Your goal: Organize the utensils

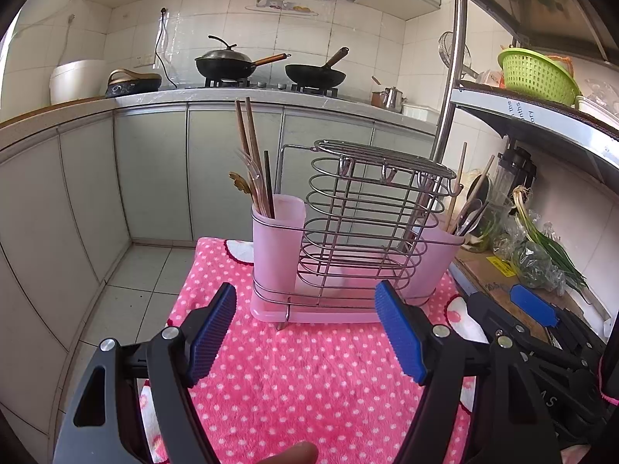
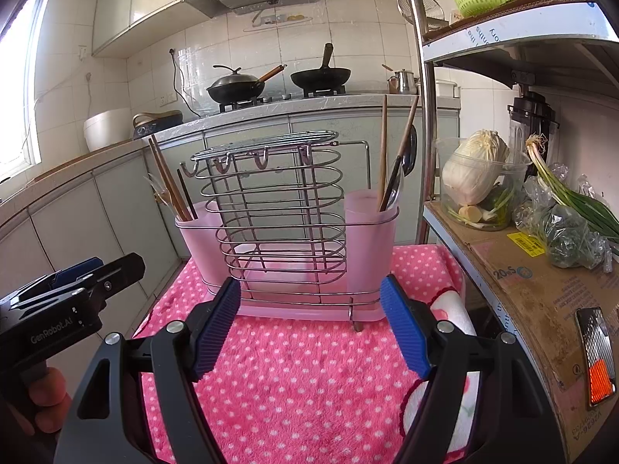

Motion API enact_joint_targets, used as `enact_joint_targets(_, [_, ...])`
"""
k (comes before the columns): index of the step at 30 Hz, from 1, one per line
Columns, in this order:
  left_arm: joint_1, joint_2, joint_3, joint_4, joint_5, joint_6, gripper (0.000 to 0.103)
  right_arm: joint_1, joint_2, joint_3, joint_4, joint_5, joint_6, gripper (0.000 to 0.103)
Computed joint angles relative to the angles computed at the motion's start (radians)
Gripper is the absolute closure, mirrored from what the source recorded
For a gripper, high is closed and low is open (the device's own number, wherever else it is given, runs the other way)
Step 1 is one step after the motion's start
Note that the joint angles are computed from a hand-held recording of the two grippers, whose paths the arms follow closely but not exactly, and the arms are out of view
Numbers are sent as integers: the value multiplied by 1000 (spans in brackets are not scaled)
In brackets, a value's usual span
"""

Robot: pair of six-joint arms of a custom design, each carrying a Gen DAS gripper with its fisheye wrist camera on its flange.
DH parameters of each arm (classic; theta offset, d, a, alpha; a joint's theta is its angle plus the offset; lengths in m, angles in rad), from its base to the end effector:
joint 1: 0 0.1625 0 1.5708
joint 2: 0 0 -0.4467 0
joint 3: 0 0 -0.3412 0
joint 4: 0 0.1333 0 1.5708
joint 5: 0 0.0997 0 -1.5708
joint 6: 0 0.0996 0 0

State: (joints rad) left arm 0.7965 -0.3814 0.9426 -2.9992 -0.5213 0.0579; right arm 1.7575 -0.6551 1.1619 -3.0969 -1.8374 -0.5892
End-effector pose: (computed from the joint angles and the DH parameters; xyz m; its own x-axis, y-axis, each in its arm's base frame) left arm -0.4064 -0.7297 0.1911 -0.7908 -0.0975 -0.6042 0.4990 0.4690 -0.7288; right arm 0.2512 -0.7531 0.3036 -0.7687 -0.2517 0.5881 -0.6308 0.4511 -0.6314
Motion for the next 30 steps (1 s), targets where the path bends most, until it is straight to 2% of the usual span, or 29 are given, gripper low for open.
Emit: enact_joint_targets(30, [0,-5,5,13,-3,-13,30,3,0,1,-5,-5,-13,28])
